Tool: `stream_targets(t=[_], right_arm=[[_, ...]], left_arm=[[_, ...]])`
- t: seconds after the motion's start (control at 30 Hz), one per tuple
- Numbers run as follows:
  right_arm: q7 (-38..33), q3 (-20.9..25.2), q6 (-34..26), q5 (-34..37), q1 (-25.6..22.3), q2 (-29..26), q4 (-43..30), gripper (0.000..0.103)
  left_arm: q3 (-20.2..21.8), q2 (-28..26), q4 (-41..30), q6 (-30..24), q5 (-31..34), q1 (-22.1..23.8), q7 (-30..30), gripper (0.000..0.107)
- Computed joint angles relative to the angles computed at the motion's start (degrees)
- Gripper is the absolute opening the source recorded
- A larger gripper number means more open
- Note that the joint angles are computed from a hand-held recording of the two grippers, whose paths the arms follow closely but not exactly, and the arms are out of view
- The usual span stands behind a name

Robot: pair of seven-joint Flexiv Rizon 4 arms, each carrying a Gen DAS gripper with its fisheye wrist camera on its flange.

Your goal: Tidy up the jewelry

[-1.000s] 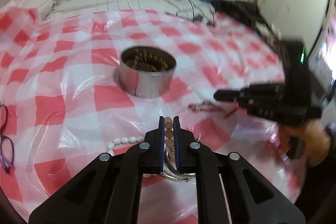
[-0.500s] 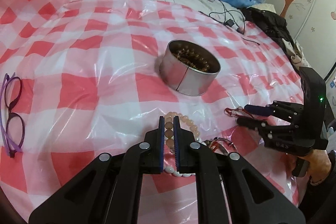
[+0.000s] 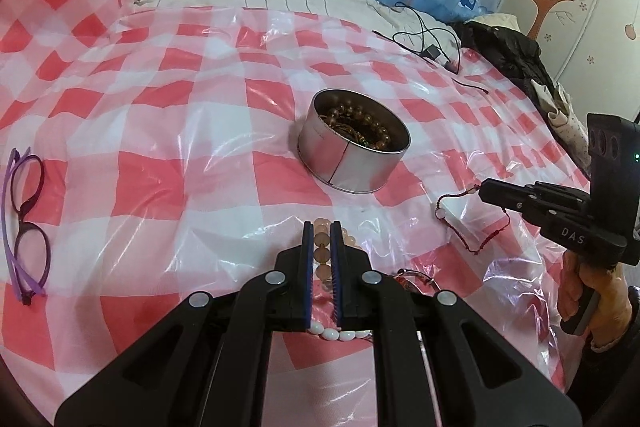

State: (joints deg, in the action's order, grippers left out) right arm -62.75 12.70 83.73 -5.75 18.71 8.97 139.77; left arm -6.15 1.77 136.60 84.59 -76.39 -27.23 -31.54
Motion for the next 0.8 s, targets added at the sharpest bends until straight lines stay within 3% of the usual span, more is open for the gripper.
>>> stream_targets(t=[0.17,0.4,0.63,0.7,0.8], right_arm=[[-3.56,-1.33,2.38,5.07,2.52,0.71,-0.4,0.004],[-4.92,-2.09,5.86,6.46,2.75,0.56,-2.67,0.004],[-8.8,-4.02,6.35,9.48,4.24,-2.1,-7.38,0.004],[-11.28,-4.43,6.25,11.88,5.1,-3.91,-10.0,0.005],[-18.93,-4.48,4.98,20.71,6.42,-7.3,-15.46,0.005]], left_arm=[[-0.02,0.96,-0.37,-0.55,1.03,-0.25,0.18,0.007],[-0.42,0.3,-4.68,-1.2,2.54,-0.56,-0.02,0.007],[-3.02,-5.62,-14.81,-0.59,-8.5,-0.86,7.69,0.007],[-2.77,-9.03,-16.92,0.05,-2.68,0.62,1.82,0.007],[0.4,-12.85,-17.89,-5.38,17.53,4.54,-16.23,0.008]])
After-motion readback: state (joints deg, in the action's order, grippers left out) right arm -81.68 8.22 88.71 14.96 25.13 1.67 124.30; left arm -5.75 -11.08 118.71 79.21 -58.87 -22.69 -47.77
